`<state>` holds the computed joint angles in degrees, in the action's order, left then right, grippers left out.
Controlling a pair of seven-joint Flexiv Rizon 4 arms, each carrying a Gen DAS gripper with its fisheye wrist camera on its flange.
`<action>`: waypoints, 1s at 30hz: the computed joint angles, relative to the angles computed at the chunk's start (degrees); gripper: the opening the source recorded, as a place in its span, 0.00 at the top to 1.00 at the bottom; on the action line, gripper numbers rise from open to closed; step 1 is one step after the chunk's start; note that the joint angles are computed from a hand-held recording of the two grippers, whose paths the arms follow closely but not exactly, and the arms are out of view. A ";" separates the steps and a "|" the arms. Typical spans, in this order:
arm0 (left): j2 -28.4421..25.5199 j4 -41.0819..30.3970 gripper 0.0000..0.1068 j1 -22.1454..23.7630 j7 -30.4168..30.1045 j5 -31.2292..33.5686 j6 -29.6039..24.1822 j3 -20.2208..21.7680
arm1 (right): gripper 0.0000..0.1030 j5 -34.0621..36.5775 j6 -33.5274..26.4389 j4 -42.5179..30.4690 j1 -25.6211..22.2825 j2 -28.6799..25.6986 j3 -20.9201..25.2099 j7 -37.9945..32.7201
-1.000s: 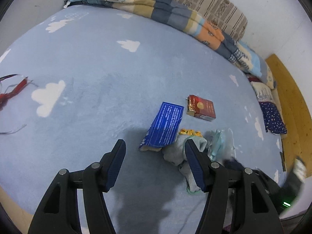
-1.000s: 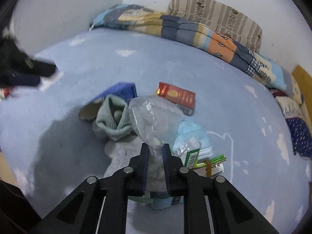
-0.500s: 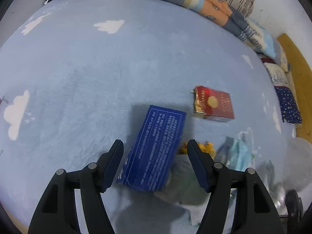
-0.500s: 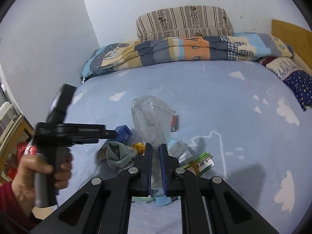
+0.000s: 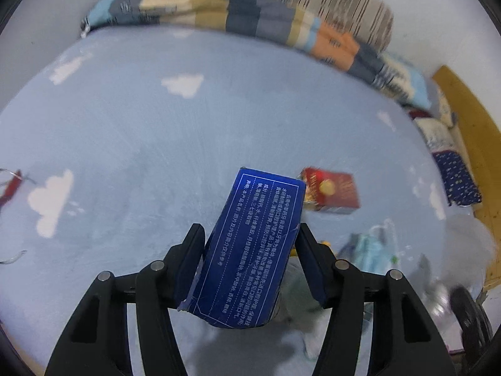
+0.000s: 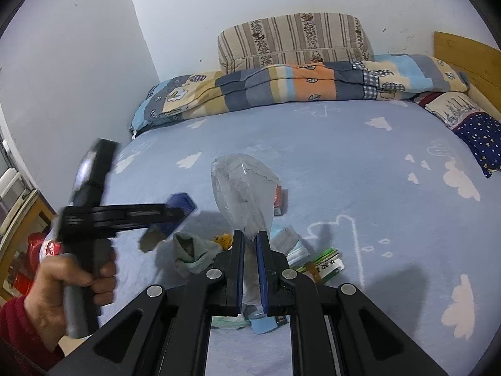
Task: Collect trash
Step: 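Lift the blue box and plastic bag off the bed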
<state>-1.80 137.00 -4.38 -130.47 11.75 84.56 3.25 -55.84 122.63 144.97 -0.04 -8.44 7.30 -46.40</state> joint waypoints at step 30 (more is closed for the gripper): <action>20.73 1.53 0.45 6.28 -28.24 27.19 -14.91 -19.46 | 0.92 -13.22 13.88 4.98 -5.25 2.28 -5.30 7.90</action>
